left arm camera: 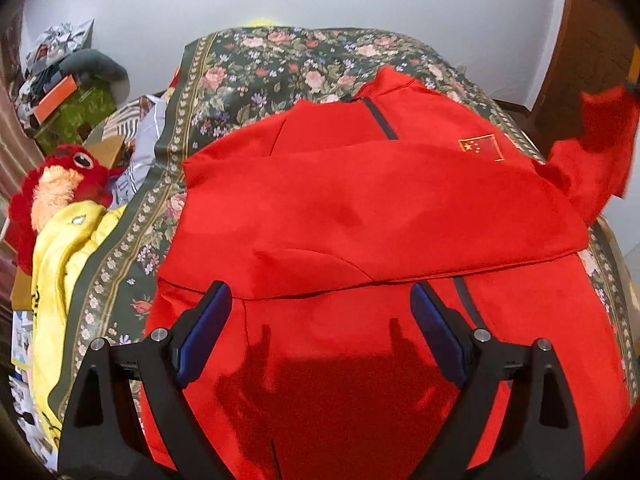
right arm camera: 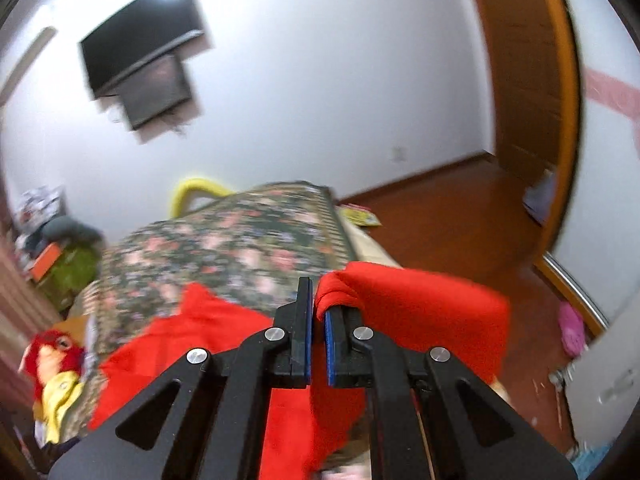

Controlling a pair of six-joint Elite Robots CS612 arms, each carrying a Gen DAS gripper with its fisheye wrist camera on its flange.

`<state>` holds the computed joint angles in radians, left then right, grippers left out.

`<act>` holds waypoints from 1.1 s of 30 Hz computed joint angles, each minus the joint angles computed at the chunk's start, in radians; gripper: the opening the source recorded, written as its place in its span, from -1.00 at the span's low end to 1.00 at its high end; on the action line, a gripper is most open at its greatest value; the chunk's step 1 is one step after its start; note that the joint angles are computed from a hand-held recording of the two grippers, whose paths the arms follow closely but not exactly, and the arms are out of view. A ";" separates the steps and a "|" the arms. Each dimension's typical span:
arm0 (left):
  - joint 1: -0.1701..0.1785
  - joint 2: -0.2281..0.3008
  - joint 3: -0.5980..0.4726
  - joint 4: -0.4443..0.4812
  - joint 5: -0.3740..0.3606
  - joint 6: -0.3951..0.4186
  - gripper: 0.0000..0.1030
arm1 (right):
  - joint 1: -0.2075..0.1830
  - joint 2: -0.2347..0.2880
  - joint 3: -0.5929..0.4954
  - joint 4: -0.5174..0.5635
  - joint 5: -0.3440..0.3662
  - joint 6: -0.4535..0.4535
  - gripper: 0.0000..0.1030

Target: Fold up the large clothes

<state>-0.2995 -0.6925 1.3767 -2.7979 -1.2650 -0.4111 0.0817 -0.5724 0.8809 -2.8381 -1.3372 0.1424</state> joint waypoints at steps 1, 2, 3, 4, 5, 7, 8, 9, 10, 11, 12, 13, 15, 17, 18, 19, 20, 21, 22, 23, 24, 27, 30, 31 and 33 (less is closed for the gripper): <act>-0.001 -0.004 0.007 -0.010 0.001 0.010 0.76 | 0.007 -0.004 0.003 -0.006 0.020 -0.014 -0.91; -0.002 -0.009 0.015 -0.018 0.001 0.016 0.76 | 0.013 -0.006 0.004 -0.002 0.050 -0.028 -0.91; -0.003 -0.012 0.021 -0.024 0.002 0.019 0.76 | 0.019 -0.006 0.000 0.014 0.087 -0.043 -0.91; -0.004 -0.017 0.029 -0.034 0.006 0.025 0.76 | 0.024 -0.004 -0.004 0.031 0.115 -0.056 -0.91; -0.004 -0.021 0.036 -0.041 0.011 0.030 0.76 | 0.032 -0.001 -0.009 0.057 0.144 -0.079 -0.91; -0.004 -0.028 0.049 -0.052 0.018 0.035 0.76 | 0.046 0.006 -0.017 0.118 0.197 -0.124 -0.91; -0.004 -0.031 0.055 -0.057 0.022 0.036 0.76 | 0.052 0.009 -0.017 0.146 0.212 -0.142 -0.91; -0.003 -0.034 0.061 -0.062 0.023 0.036 0.77 | 0.060 0.016 -0.026 0.195 0.226 -0.167 -0.91; -0.002 -0.038 0.067 -0.065 0.025 0.036 0.76 | 0.066 0.024 -0.035 0.240 0.237 -0.181 -0.91; 0.000 -0.041 0.074 -0.068 0.028 0.034 0.76 | 0.070 0.033 -0.046 0.287 0.248 -0.192 -0.91; 0.001 -0.043 0.079 -0.069 0.031 0.032 0.76 | 0.076 0.046 -0.066 0.358 0.261 -0.209 -0.91; 0.002 -0.045 0.083 -0.070 0.033 0.030 0.76 | 0.081 0.061 -0.087 0.427 0.269 -0.224 -0.91; 0.005 -0.049 0.093 -0.072 0.038 0.024 0.76 | 0.092 0.081 -0.114 0.524 0.266 -0.252 -0.91; 0.008 -0.053 0.104 -0.075 0.040 0.018 0.76 | 0.103 0.101 -0.140 0.614 0.247 -0.282 -0.91; 0.009 -0.054 0.107 -0.075 0.040 0.015 0.76 | 0.106 0.110 -0.150 0.651 0.243 -0.293 -0.91; 0.011 -0.055 0.111 -0.073 0.040 0.011 0.76 | 0.110 0.117 -0.159 0.687 0.240 -0.305 -0.91; 0.012 -0.055 0.113 -0.070 0.040 0.008 0.76 | 0.109 0.109 -0.143 0.699 0.236 -0.318 -0.91; 0.012 -0.056 0.115 -0.068 0.040 0.006 0.76 | 0.112 0.111 -0.142 0.716 0.226 -0.329 -0.89; 0.013 -0.056 0.116 -0.063 0.039 0.002 0.76 | 0.113 0.110 -0.136 0.729 0.223 -0.337 -0.83; 0.014 -0.056 0.116 -0.059 0.038 0.000 0.76 | 0.113 0.110 -0.138 0.753 0.228 -0.346 -0.83; 0.015 -0.056 0.116 -0.056 0.037 -0.003 0.76 | 0.114 0.105 -0.134 0.780 0.234 -0.356 -0.83; 0.014 -0.058 0.117 -0.055 0.035 -0.006 0.76 | 0.117 0.123 -0.189 0.943 0.218 -0.430 -0.68; 0.011 -0.058 0.112 -0.056 0.029 0.001 0.76 | 0.114 0.122 -0.202 1.022 0.222 -0.489 -0.27; 0.009 -0.059 0.110 -0.055 0.029 0.003 0.76 | 0.111 0.110 -0.183 1.019 0.230 -0.495 -0.20; 0.002 -0.060 0.104 -0.061 0.030 0.017 0.76 | 0.104 0.092 -0.152 1.002 0.243 -0.502 -0.18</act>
<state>-0.2972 -0.7525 1.4808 -2.8586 -1.2352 -0.3945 0.1856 -0.4809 0.7290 -1.8359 -1.0945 -0.3599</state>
